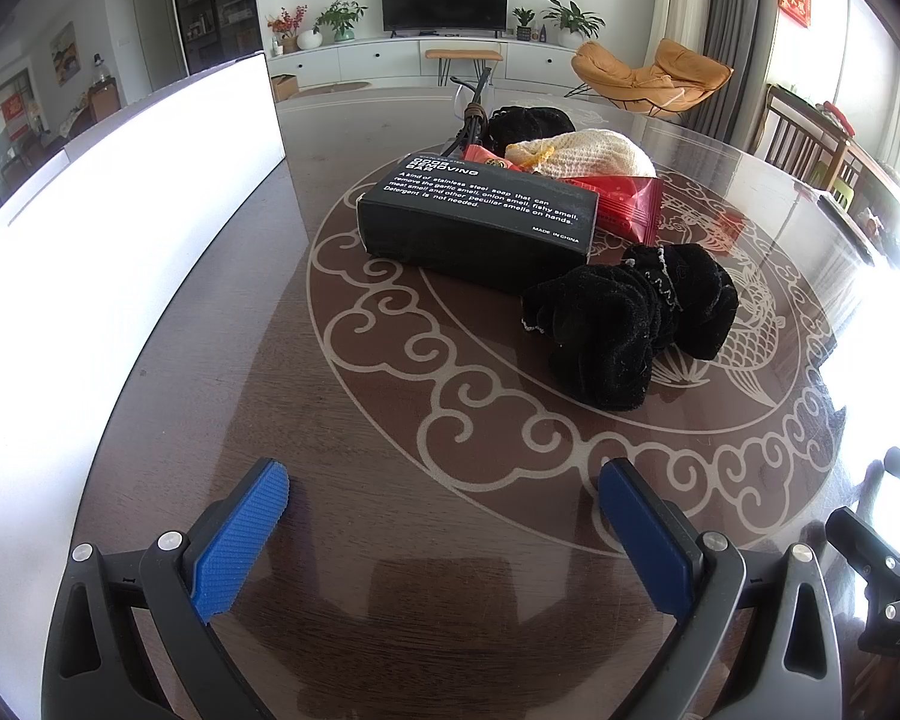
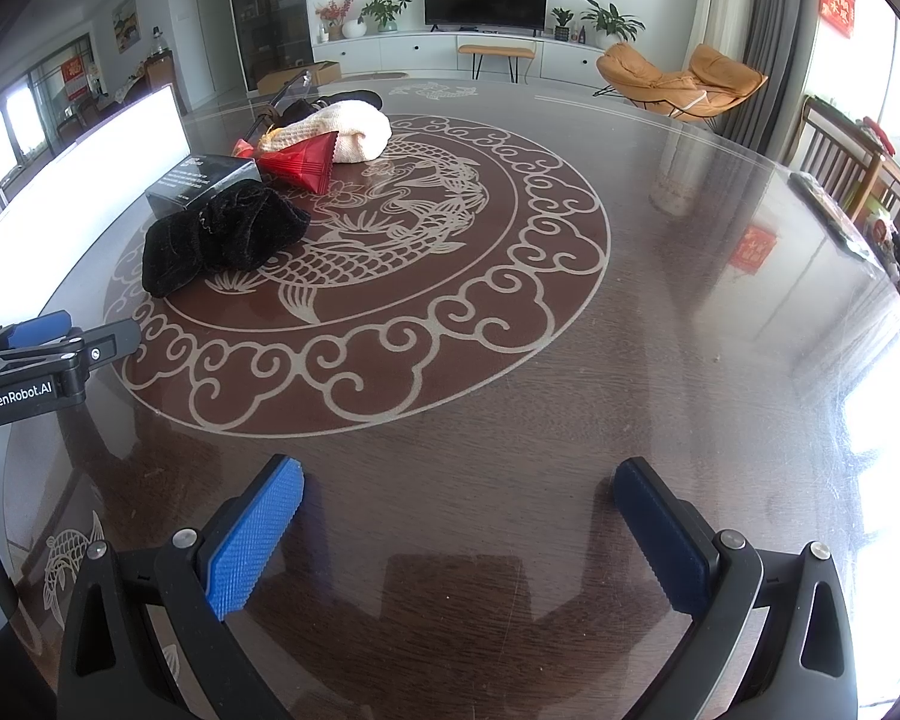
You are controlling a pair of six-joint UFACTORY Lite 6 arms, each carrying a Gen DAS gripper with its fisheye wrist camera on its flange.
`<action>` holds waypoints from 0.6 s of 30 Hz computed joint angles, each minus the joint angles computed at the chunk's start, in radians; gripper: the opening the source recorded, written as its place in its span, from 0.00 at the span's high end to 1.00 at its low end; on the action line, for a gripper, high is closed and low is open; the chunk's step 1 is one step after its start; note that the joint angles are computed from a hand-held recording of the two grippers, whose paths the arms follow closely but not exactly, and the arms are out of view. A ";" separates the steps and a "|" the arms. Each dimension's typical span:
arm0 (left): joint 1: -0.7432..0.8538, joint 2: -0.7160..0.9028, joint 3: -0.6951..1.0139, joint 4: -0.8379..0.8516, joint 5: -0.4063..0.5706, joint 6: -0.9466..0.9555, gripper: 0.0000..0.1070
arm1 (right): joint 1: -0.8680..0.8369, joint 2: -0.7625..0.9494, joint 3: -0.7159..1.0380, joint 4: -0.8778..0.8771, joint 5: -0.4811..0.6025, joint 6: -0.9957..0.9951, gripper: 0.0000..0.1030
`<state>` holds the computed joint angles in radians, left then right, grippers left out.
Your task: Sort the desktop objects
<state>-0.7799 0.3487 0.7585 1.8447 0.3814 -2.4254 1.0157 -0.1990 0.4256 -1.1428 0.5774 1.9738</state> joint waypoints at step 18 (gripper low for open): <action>0.043 -0.101 -0.126 0.193 -0.035 -0.110 0.04 | -0.003 -0.004 0.002 0.007 0.002 -0.009 0.00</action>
